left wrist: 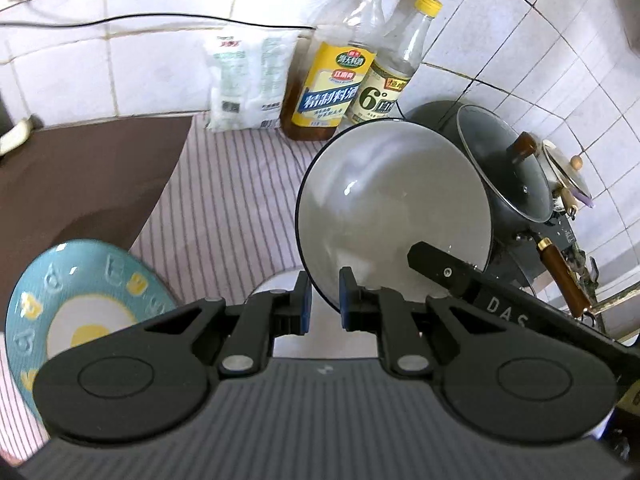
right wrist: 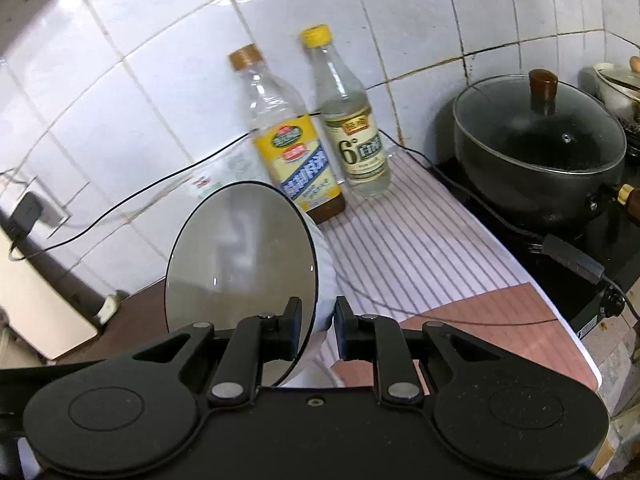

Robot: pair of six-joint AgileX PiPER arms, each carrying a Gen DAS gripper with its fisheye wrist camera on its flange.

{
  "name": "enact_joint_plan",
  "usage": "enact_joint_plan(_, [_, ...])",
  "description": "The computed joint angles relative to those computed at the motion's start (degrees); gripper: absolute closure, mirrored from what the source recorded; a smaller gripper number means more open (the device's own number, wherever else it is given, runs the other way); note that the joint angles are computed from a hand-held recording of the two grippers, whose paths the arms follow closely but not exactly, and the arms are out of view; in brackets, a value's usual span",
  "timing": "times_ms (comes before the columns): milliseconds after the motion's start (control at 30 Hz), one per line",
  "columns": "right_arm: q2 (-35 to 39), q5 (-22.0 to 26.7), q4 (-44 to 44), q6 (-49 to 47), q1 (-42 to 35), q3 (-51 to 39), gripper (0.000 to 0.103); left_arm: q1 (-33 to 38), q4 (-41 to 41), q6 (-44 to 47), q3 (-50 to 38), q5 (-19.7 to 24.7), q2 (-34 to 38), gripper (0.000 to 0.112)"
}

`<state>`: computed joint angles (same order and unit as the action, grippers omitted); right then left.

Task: Organize plates and bowls
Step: 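Carry the third bowl onto the two stacked bowls and open both tools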

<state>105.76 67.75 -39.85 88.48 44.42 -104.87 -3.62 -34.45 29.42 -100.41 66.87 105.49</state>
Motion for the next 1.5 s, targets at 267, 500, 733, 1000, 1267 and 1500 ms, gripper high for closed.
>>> enact_joint_plan(267, [-4.9,-4.4,-1.6,3.3,3.8,8.0,0.082,3.6,-1.5,1.7,9.6,0.1,-6.4,0.100])
enact_joint_plan(500, [-6.1,-6.4,-1.6,3.9,5.3,12.0,0.082,3.9,-0.4,2.0,15.7,-2.3,-9.4,0.100])
enact_joint_plan(733, [-5.9,-8.9,-1.0,4.9,4.8,14.7,0.082,4.0,-1.1,4.2,19.3,-5.4,-9.1,0.100])
enact_joint_plan(1000, [-2.7,-8.5,1.1,-0.6,4.0,13.0,0.082,3.6,-0.5,2.9,20.6,-7.5,-6.9,0.100])
enact_joint_plan(1267, [-0.8,-5.4,4.2,-8.3,2.3,9.0,0.082,1.9,0.9,-0.7,20.5,-9.1,-6.2,0.099])
enact_joint_plan(1500, [2.8,-0.8,7.4,-17.0,1.2,3.5,0.082,0.7,2.9,-4.0,20.2,-10.2,-5.0,0.099])
